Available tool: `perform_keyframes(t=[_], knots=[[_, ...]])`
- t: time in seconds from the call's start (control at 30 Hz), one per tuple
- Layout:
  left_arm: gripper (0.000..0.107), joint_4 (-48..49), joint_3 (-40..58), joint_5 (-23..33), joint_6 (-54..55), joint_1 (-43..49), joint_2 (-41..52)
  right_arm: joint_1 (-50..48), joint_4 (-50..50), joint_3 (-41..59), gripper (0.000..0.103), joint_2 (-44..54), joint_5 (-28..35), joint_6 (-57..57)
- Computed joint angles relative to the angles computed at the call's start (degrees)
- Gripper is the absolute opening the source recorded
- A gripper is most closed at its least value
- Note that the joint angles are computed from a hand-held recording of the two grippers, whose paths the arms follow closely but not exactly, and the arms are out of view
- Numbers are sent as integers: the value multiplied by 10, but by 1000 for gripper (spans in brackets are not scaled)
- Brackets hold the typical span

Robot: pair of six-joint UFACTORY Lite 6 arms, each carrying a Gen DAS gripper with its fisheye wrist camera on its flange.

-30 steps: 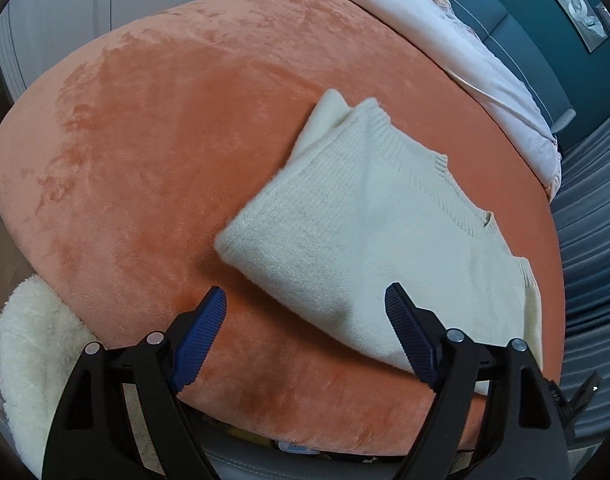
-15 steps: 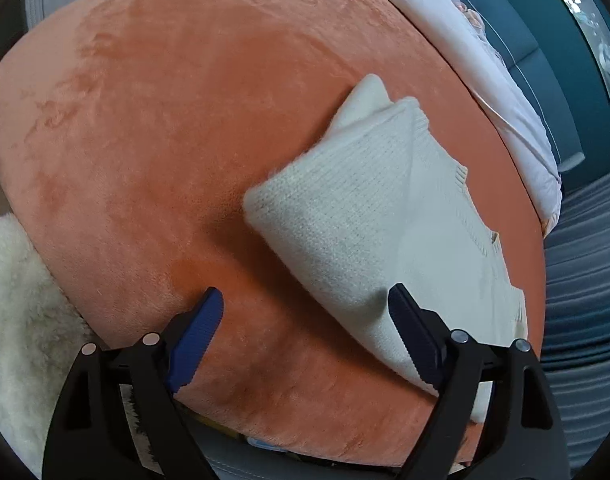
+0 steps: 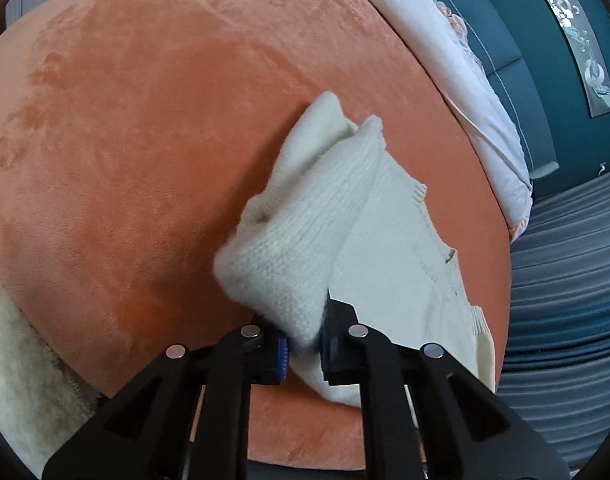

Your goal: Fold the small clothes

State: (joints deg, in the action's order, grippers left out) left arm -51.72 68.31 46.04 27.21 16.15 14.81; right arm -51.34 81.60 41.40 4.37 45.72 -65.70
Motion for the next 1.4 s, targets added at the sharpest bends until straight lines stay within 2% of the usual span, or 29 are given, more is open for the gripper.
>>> perform_keyframes(t=[0.1, 0.2, 0.27, 0.3, 0.33, 0.4, 0.47, 0.53, 0.63, 0.67, 0.73, 0.77, 0.87, 0.9, 0.93, 0.97, 1.0, 1.03, 1.13, 1.2, 1.3, 1.4], knots=[[10, 38, -37, 68, 6, 49, -58, -49, -96, -35, 10, -93, 41, 36], [10, 100, -114, 103, 28, 95, -122, -125, -222, -84, 10, -163, 77, 40], [14, 147, -172, 82, 34, 97, -161, -147, -298, -115, 13, -179, 67, 37], [19, 166, -194, 64, 28, 94, -179, -153, -330, -129, 20, -188, 48, 44], [22, 180, -211, 45, 14, 92, -201, -157, -357, -141, 22, -205, 28, 61], [29, 174, -211, 41, 3, 98, -238, -211, -370, -152, 27, -240, 38, 51], [42, 155, -181, 43, 5, 90, -248, -235, -363, -143, 38, -293, 38, 59], [69, 156, -143, 6, -11, 47, -240, -216, -328, -119, 58, -322, 34, 45], [71, 198, -78, -89, -49, -49, -196, -119, -275, -74, 66, -286, -13, 36], [73, 225, -53, -110, -74, -75, -176, -66, -268, -56, 66, -262, -49, 45], [87, 250, -1, -136, -104, -114, -117, 35, -272, -17, 67, -194, -133, 66], [87, 243, 28, -140, -99, -127, -76, 80, -284, 8, 67, -159, -171, 87], [86, 292, 104, -137, -154, -152, 33, 156, -288, 67, 68, -48, -249, 115], [74, 305, 116, -136, -169, -155, 61, 178, -305, 97, 68, -4, -262, 150], [52, 308, 146, -122, -175, -156, 100, 186, -309, 121, 67, 33, -266, 166], [39, 302, 172, -103, -172, -152, 134, 187, -309, 139, 61, 65, -264, 178], [19, 271, 191, -85, -154, -139, 160, 183, -298, 152, 22, 89, -250, 174], [12, 233, 189, -75, -132, -124, 161, 176, -279, 155, 11, 102, -238, 162], [10, 142, 178, -44, -76, -85, 115, 123, -131, 121, 10, 32, -159, 37], [10, 115, 205, -19, -58, -73, 99, 82, -96, 106, 10, -34, -107, 3], [11, 139, 259, -29, -80, -85, 125, 74, -86, 131, 10, -36, -113, -1], [14, 242, 328, -48, -154, -132, 220, 85, -138, 182, 11, 84, -164, 33]])
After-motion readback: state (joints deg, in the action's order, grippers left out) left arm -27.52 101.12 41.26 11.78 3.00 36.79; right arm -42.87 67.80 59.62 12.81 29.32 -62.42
